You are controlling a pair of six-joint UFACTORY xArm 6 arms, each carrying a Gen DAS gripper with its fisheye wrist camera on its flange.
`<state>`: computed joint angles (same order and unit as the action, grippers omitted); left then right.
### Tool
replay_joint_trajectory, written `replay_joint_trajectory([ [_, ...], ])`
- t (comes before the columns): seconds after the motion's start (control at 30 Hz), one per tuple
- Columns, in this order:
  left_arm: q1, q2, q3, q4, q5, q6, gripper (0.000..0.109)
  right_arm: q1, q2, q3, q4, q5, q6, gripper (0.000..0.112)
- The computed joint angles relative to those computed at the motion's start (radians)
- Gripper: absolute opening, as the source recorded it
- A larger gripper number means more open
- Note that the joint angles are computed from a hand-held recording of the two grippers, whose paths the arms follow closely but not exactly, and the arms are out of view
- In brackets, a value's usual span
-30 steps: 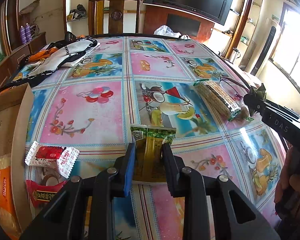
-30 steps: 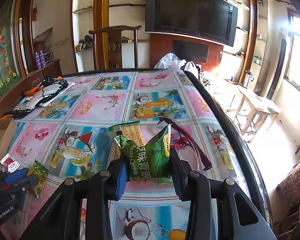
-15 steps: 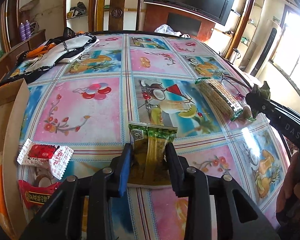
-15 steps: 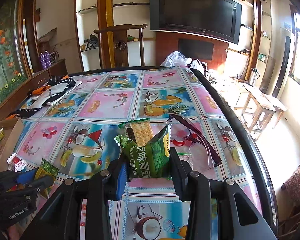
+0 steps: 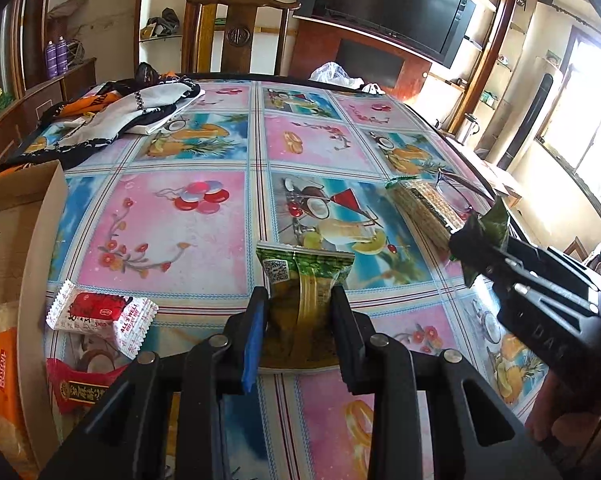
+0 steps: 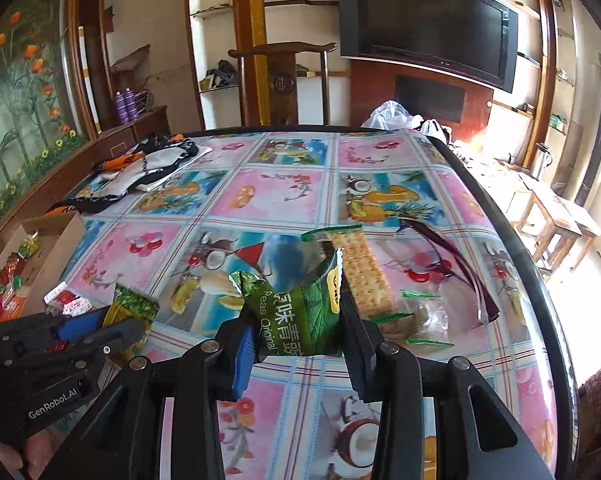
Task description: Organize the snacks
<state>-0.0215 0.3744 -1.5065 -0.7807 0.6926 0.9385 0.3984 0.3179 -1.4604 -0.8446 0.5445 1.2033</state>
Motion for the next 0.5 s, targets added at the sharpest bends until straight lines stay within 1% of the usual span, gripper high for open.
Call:
replay_joint_trajectory([
  [0.3,0.008,-0.006,-0.003,-0.027,0.020,0.014,0.030,0.010,0.018,-0.015,0.023,-0.012,-0.037,0.041],
  [0.5,0.013,-0.011,-0.004,-0.039,0.026,0.019,0.030,0.012,0.018,-0.015,0.020,-0.013,-0.038,0.041],
])
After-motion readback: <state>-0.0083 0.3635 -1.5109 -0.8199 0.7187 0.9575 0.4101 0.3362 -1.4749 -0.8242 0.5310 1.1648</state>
